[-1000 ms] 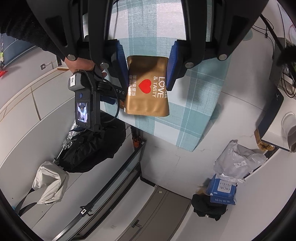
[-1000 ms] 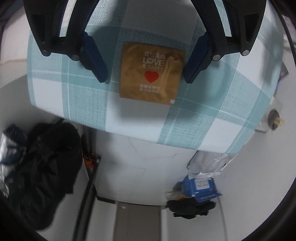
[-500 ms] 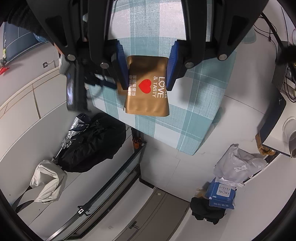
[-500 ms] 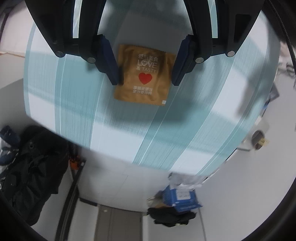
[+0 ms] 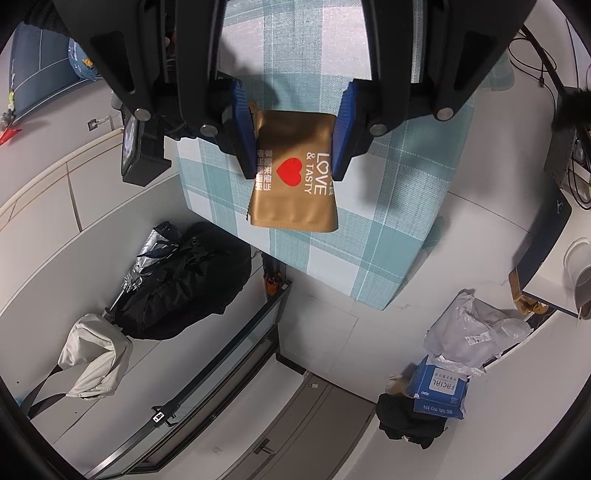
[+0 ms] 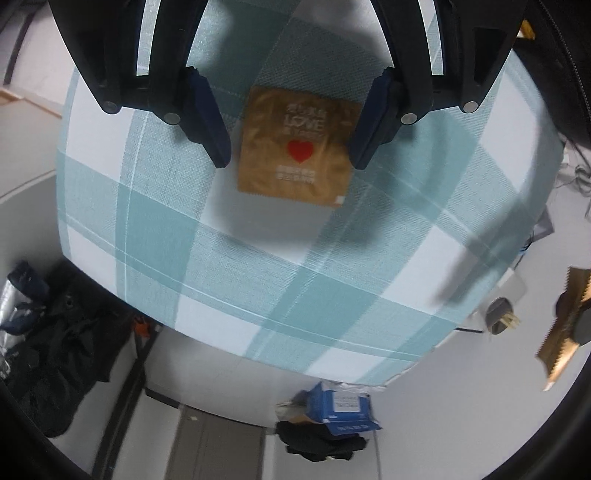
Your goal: Collect trash
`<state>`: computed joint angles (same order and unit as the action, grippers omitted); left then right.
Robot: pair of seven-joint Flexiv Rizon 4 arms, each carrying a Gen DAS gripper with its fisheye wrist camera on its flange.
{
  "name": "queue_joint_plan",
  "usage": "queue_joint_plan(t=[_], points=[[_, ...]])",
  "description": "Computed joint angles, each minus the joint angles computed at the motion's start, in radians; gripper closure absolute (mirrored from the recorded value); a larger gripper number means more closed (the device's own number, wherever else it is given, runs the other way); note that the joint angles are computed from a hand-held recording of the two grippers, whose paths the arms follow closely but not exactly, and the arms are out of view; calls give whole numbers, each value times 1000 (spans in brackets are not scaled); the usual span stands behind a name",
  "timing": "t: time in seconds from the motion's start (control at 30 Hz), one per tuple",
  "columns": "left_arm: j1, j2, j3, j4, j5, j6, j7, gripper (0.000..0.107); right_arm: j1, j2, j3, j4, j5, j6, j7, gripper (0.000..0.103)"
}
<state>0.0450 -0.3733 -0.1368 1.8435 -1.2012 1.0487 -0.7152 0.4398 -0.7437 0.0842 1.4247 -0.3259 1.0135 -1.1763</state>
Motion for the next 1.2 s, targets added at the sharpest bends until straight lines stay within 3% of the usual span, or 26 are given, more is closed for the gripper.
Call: queue_joint_plan(t=[0.13,0.4,0.47,0.53,0.67,0.7,0.87,0.93,1.03,1.13,1.2], points=[[1,-4,3,-4,12,-7,-14,73,5,-5,-26,5,1,26,62,26],[4,-10,3,-10,35,-15,-34,73,41,1,-66,63,-61,124,153,23],[5,-11,2,-11,42,-17,-39,73,51,4,-78,79,-82,152,171,27],[7,-11,1,-11,44,-16,-41,73,49,2,-73,79,-91,165,172,40],[9,-9,-1,-9,41,-14,-42,73,42,-1,-62,73,-91,162,171,40],[8,-9,-1,-9,41,-13,-42,73,36,0,-55,72,-85,163,169,52],[9,-10,-2,-8,43,-11,-42,73,21,11,-39,76,-67,171,159,63],[9,-10,-2,-9,42,-11,-42,73,19,12,-39,73,-66,165,153,77],[9,-9,-2,-8,41,-11,-42,73,7,12,-21,67,-42,153,146,77],[10,-9,-3,-7,34,-11,-41,73,-10,18,1,67,-9,153,140,57],[11,-8,-3,-6,30,-12,-39,73,-14,26,8,77,6,160,136,55]])
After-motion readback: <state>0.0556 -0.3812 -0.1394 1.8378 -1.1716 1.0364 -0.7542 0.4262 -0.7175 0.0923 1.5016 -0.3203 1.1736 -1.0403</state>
